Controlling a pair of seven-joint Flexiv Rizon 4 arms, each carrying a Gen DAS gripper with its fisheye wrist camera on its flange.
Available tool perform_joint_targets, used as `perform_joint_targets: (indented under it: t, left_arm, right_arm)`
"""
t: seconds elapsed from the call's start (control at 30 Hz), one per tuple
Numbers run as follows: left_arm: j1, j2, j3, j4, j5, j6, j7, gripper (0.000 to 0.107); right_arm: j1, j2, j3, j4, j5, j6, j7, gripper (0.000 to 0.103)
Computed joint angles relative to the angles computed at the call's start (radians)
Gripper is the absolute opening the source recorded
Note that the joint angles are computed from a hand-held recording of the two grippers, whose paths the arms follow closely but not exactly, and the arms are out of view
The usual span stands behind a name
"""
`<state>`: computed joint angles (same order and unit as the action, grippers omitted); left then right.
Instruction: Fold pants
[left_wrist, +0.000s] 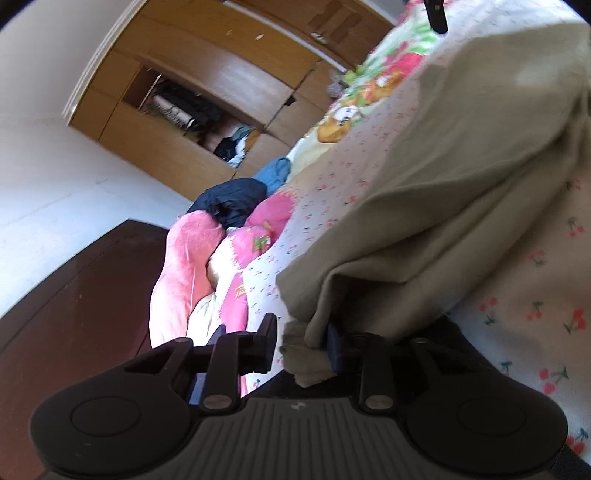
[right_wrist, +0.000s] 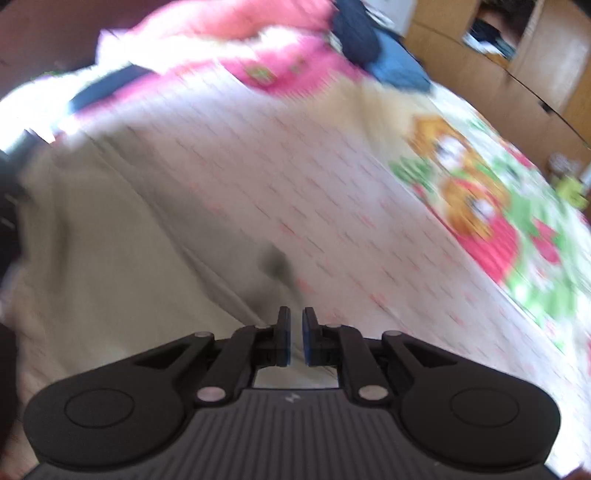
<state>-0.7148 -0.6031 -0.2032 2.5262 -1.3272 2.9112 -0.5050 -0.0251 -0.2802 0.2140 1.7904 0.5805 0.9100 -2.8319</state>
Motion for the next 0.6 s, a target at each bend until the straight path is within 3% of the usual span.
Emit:
perform_joint_targets:
  t: [0.17,0.27,0.37,0.5,0.6]
  left_arm:
    - [-0.032,0.019,-0.014,0.043,-0.047,0.023,-0.026,0.046]
    - [-0.069,0.041,-0.039,0.077,-0.131,0.032,-0.033,0.048]
    - [-0.107,0.075,-0.060,0.109,-0.227,0.028,-0.064,0.050]
    - [-0.141,0.122,-0.074,0.134,-0.318,-0.007,-0.150,0.050]
    - [-0.154,0.146,-0.072,0.143,-0.337,-0.039,-0.242,0.050]
  right_arm:
    - [0.020,-0.014,0.054,-0.074,0.143,-0.300,0.036,0.014]
    - [0.065,-0.029,0.080,-0.053,0.226,-0.332,0.024,0.014]
    - [0.110,-0.040,0.082,-0.038,0.232,-0.386,0.087,0.017]
    - [0.079,-0.035,0.073,-0.088,0.233,-0.675,0.073,0.016]
    - [0.106,0.034,0.059,-0.036,0.220,-0.576,-0.058,0.023]
